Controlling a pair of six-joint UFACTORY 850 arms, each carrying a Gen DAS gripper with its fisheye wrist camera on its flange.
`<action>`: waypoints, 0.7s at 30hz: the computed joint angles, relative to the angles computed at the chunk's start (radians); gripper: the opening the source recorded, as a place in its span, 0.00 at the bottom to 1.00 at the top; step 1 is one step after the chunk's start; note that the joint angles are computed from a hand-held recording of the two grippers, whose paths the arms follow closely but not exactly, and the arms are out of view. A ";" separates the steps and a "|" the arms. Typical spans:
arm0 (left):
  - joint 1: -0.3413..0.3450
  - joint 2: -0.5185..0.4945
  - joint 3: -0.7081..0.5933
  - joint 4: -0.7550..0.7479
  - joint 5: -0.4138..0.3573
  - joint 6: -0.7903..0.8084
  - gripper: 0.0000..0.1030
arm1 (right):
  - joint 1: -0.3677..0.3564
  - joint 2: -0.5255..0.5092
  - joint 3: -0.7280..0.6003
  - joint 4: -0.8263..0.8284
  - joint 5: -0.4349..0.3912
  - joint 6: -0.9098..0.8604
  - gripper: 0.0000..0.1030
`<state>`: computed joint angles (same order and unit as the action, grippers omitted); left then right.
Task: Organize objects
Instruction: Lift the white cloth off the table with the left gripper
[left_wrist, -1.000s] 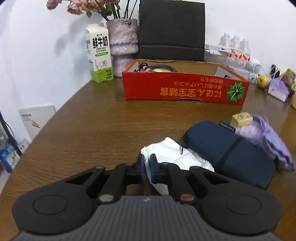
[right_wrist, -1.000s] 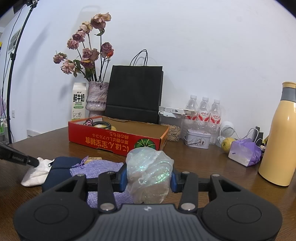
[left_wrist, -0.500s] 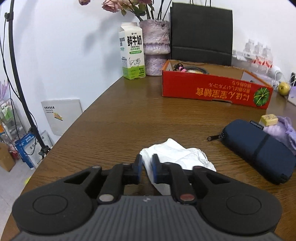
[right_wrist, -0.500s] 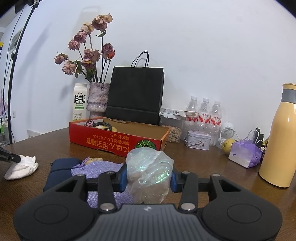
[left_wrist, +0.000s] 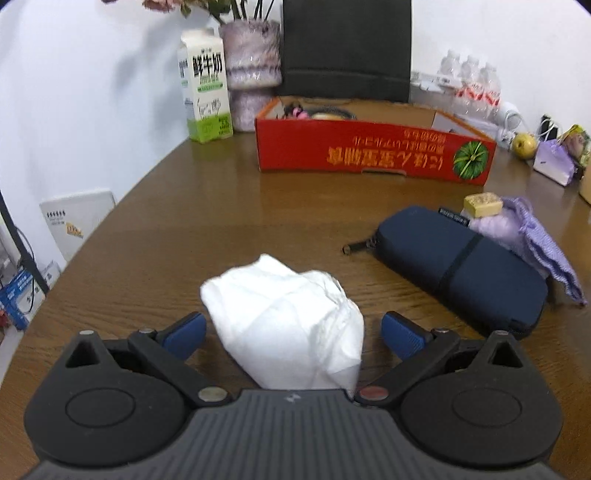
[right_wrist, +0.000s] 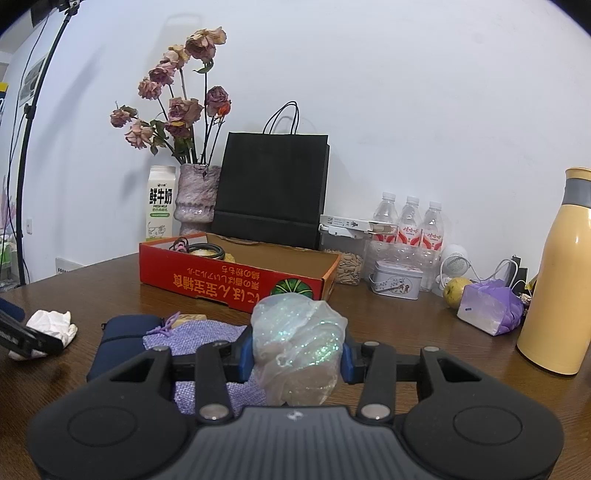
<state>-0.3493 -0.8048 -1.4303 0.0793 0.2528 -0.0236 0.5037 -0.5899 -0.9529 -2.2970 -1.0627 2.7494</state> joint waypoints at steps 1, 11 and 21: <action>-0.001 -0.003 -0.007 0.002 -0.008 -0.017 1.00 | 0.001 0.000 0.000 0.000 0.000 -0.002 0.41; 0.002 -0.009 -0.015 -0.033 -0.013 -0.009 1.00 | 0.000 0.000 -0.002 -0.004 0.007 -0.007 0.41; 0.017 0.013 0.027 0.005 0.064 -0.113 0.69 | -0.002 0.000 -0.001 -0.007 0.007 -0.003 0.41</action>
